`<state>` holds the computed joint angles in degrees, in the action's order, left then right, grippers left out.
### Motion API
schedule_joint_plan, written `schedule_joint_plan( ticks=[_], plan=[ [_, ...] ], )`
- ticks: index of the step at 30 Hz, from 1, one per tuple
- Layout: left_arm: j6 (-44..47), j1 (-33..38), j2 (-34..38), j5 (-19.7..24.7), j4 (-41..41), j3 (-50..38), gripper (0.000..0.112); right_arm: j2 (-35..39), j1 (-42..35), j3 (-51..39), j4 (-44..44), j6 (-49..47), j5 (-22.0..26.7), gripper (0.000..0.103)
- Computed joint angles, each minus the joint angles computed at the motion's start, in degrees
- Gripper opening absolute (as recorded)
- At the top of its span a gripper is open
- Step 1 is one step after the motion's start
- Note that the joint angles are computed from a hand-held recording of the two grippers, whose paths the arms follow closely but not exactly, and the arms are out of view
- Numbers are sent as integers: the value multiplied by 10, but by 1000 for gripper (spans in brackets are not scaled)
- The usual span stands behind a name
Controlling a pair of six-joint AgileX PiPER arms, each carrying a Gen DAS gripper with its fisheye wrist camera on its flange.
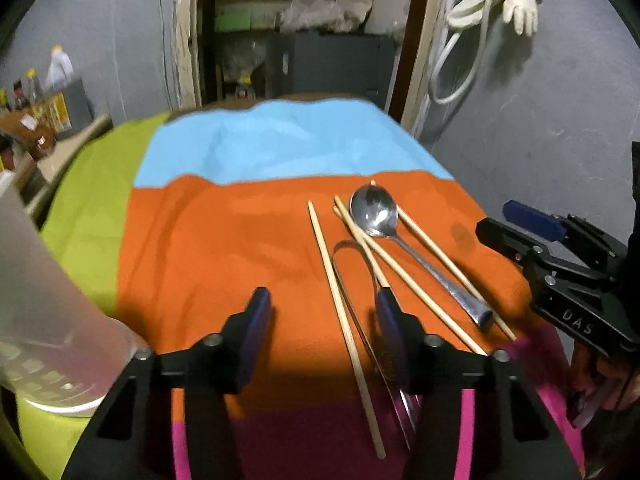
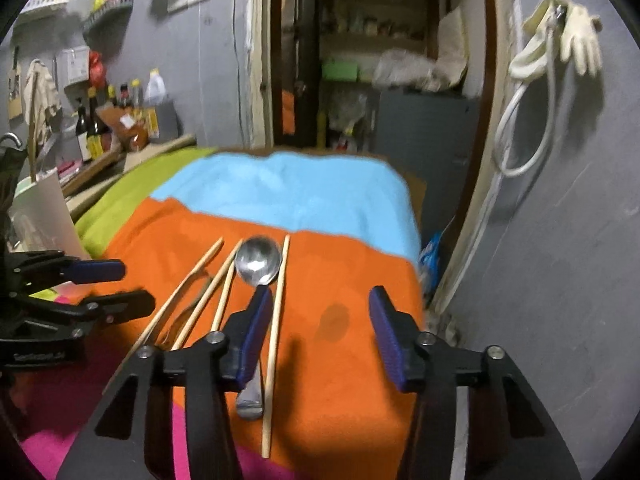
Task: Organize utensils
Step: 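Grasp a wooden chopstick with the left tool while the right tool grasps another chopstick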
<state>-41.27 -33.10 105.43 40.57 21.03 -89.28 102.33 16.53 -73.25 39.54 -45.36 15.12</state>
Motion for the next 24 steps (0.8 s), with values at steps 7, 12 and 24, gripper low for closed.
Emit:
schedule_joint_plan(
  ticks=[7, 12, 24],
  plan=[
    [70, 29, 18, 2, -92, -15, 27, 29, 2, -42, -58, 46, 49, 35],
    [94, 42, 22, 11, -122, -23, 20, 42, 1, -59, -84, 68, 69, 34],
    [96, 49, -11, 6, -141, 13, 15, 56, 9, -81, -123, 97, 93, 29]
  ],
)
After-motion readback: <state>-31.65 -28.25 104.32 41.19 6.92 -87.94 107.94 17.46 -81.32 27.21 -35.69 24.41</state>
